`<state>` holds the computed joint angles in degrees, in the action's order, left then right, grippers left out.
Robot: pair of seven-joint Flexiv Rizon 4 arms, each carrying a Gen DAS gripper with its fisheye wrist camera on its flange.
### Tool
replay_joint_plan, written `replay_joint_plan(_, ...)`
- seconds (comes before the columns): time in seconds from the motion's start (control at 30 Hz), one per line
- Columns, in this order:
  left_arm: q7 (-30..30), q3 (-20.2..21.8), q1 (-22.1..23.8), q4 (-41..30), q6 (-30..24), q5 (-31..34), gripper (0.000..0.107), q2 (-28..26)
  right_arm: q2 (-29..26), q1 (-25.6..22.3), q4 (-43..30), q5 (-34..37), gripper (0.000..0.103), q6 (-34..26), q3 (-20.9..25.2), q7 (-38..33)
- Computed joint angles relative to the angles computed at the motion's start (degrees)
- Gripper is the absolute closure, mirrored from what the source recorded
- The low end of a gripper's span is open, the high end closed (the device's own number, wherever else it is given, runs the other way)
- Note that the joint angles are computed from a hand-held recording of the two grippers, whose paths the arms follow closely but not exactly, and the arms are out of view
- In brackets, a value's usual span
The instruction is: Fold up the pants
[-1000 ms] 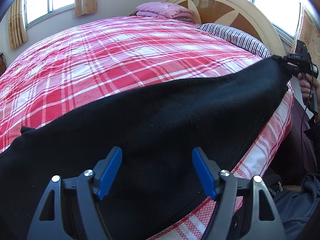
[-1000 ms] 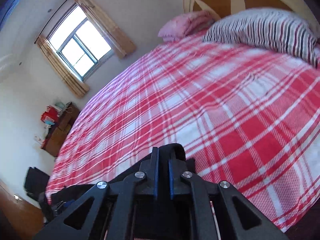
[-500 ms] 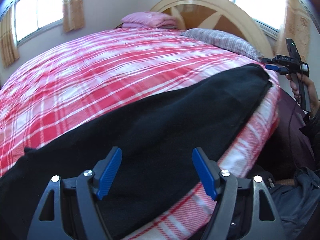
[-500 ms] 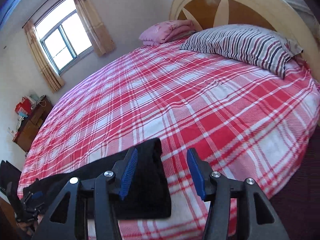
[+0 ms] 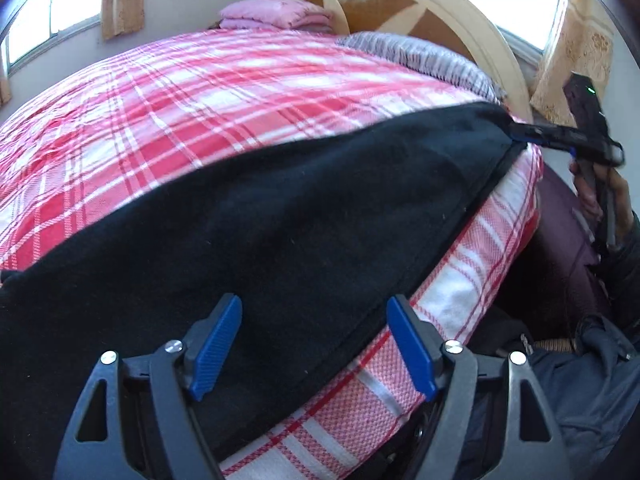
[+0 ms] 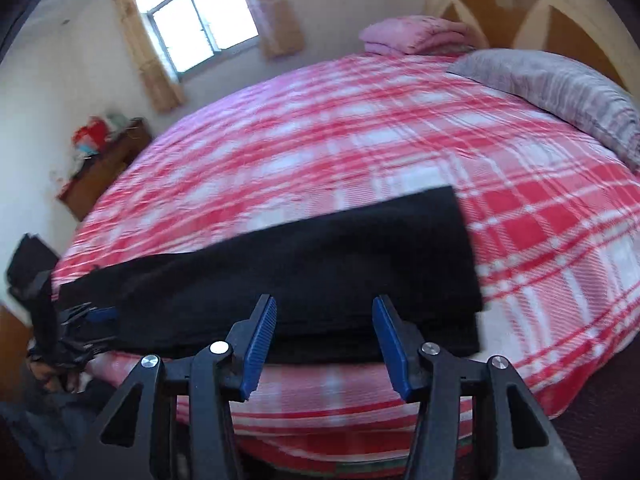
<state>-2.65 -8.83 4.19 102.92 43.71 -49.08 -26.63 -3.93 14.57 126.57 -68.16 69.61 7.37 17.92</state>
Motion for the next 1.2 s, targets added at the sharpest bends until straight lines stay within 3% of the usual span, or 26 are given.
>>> replay_joint_plan(0.17,2.3,-0.3,0.1,0.9,0.6,-2.2,0.029,0.8,-6.7,4.3,-7.6,4.0,0.051,-0.5,1.0,-13.6)
replay_joint_plan(0.33,-1.0,0.5,0.2,-0.9,1.5,-1.5,0.029,-0.5,-15.4,12.0,-17.8,11.5,0.052,-10.7,1.4,-35.1)
replay_joint_plan(0.5,-4.1,0.3,0.8,-2.0,2.0,-1.0,0.029,-1.6,-19.9,16.6,-22.9,15.8,0.063,-15.4,-0.3,-45.3)
replay_joint_plan(0.63,-5.0,-0.2,1.2,-2.3,3.0,-1.6,0.029,-1.9,-20.7,17.9,-22.7,18.0,0.063,-12.7,-1.0,-50.0)
replay_joint_plan(0.73,-6.0,-0.4,1.5,-2.8,3.1,-1.8,0.029,-2.2,-21.8,19.7,-24.1,17.5,0.067,-15.6,-2.8,-50.2)
replay_joint_plan(0.8,-6.6,-0.4,1.6,-3.0,3.5,-1.7,0.029,-2.5,-22.1,20.0,-24.5,17.5,0.088,-16.2,-3.5,-49.2)
replay_joint_plan(0.87,-6.8,-0.5,1.7,-3.1,3.9,-1.6,0.029,-2.6,-22.1,19.2,-24.2,18.4,0.101,-13.8,-3.3,-49.0)
replay_joint_plan(1.03,-5.8,-1.1,2.5,-3.3,5.8,-3.3,0.029,-2.6,-20.4,19.6,-23.1,17.9,0.101,-12.2,-3.2,-48.3)
replay_joint_plan(1.2,-7.3,-1.0,3.5,-5.7,8.9,-5.0,0.029,-3.9,-22.1,19.4,-24.0,21.2,0.101,-13.4,-2.5,-50.2)
